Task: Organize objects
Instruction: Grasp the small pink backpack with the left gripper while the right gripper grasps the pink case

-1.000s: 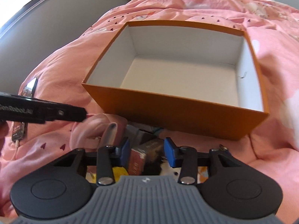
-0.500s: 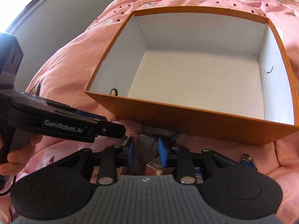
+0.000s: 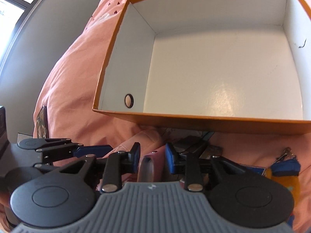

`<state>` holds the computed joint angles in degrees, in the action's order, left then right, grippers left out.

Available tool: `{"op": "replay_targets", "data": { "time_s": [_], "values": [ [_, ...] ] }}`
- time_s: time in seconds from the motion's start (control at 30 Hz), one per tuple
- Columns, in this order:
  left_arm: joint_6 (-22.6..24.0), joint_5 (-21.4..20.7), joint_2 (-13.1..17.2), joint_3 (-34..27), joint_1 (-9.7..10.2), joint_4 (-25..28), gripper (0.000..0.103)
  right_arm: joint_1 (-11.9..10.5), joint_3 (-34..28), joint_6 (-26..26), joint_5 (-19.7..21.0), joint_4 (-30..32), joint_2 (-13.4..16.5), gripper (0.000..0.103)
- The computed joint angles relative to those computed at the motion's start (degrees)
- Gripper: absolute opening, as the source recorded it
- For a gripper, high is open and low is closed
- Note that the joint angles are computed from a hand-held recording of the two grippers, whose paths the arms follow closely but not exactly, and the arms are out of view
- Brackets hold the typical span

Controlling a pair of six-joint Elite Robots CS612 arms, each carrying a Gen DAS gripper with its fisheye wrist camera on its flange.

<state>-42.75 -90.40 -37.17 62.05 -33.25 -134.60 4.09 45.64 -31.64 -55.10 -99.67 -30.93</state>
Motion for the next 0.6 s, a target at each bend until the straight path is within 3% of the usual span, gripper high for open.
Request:
{"op": "replay_targets", "data": {
  "time_s": [0.17,0.33,0.53,0.6],
  "values": [
    [1.72,3.26,-0.67,1.44,-1.02,-1.45,0.052,0.61,-2.30,-0.51,-2.57,4.94,1.03,0.031],
    [7.07,6.63,-0.54,0.44,-1.99,0.23,0.054,1.38,-2.40,-2.27,-5.32,4.79,0.81,0.031],
    [11.03,3.81,0.79,-2.23,-2.23,2.53,0.061,1.11,-0.77,-4.84,-5.77,2.93,-0.05,0.026],
    [10.62,4.70,0.94,-2.50,-2.45,3.87,0.044,0.63,-0.37,-5.94,-5.04,3.63,-0.30,0.024]
  ]
}}
